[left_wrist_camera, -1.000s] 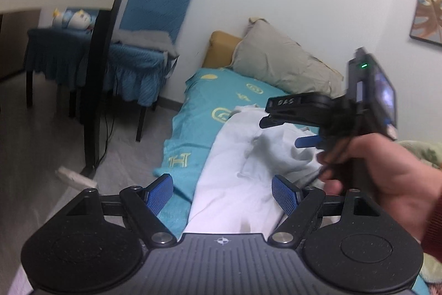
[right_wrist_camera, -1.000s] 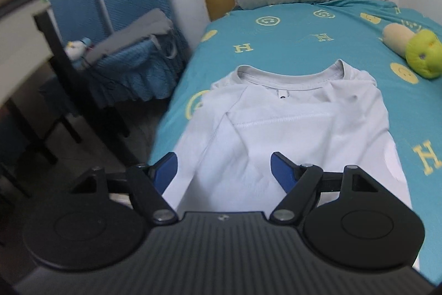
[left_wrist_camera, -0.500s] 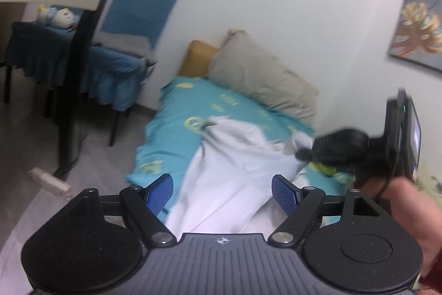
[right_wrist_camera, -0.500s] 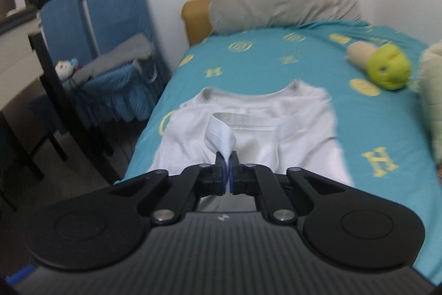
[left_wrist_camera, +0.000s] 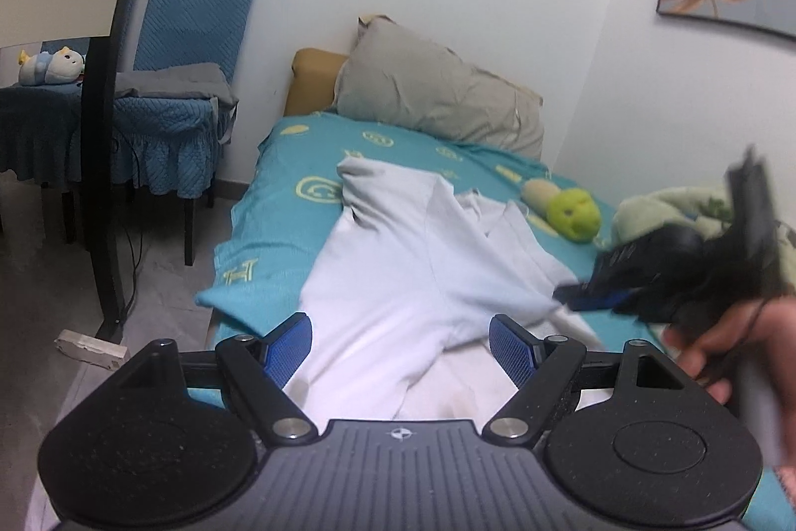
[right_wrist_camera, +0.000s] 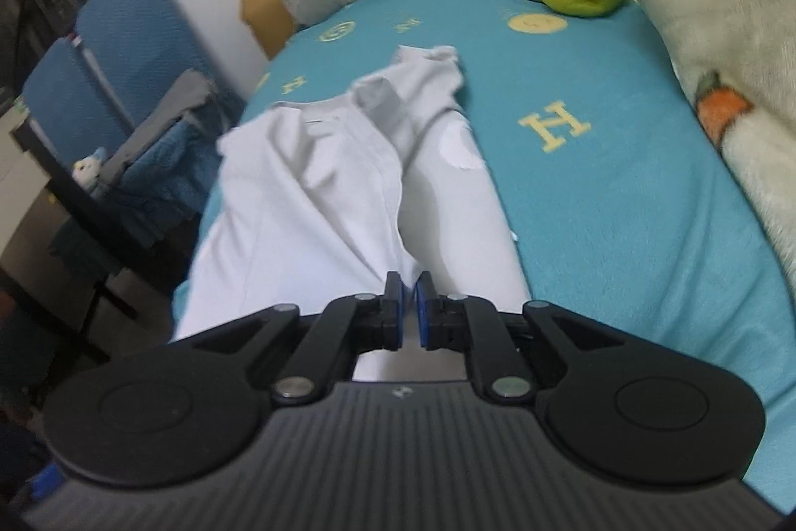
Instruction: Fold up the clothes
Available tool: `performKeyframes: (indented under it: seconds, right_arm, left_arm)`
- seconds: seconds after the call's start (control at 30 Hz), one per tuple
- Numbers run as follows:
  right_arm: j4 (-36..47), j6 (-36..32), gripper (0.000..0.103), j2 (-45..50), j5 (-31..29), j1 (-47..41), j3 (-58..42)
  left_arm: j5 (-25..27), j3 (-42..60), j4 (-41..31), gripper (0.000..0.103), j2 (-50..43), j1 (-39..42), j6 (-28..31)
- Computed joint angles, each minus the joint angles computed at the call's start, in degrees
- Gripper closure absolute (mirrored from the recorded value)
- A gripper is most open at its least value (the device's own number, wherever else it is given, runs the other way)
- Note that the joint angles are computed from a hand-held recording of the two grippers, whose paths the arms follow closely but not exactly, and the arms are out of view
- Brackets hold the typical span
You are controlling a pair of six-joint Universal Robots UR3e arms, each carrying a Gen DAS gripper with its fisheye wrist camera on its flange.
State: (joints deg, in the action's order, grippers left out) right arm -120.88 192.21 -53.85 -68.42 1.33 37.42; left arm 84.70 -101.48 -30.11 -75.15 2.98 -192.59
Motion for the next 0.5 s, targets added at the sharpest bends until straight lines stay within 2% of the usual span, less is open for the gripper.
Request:
performKeyframes:
  seconds: [0.03, 0.07, 0.1, 0.13, 0.27, 0.37, 0.47, 0.5]
  right_arm:
    - [0.62, -1.09, 0.057, -1.49, 0.19, -0.12, 0.55]
    - [-0.37, -1.68, 0.042, -4.42, 0.64, -0.57, 3.49]
    - [-2.00, -2.14, 0.020, -7.56, 1.24, -1.12, 6.94]
    - [-3.23, -2.62, 0.017, -10.49, 1.87, -1.70, 9.85]
    - [2.24, -6.75, 0.018, -23.09, 7.49, -6.28, 18.05]
    - [5.92, -10.75, 0.018, -34.61, 16.28, -13.06, 27.98]
    - [10.67, -16.96, 0.018, -44.51, 22.36, -19.48, 36.86]
    - [12.91, -19.28, 0.018, -46.77, 23.65, -21.24, 38.68]
  left_arm:
    - [0.58, 0.18, -0.59, 0.023, -0.13, -0.64, -0.21]
    - [1.11, 0.33, -1.28, 0.023, -0.06, -1.16, -0.33]
    - [1.60, 0.48, -2.21, 0.023, 0.31, -1.48, -0.26]
    - [2.43, 0.63, -3.06, 0.023, 0.68, -2.15, -0.37]
    - [5.28, 2.52, -8.45, 0.023, 3.34, -4.43, -1.97]
    - [7.17, 6.31, -15.25, 0.023, 5.79, -5.59, -3.58]
    - [3.28, 12.06, -24.29, 0.023, 9.43, -1.98, -1.77]
    - [0.27, 13.84, -27.68, 0.023, 11.41, 1.20, -0.32]
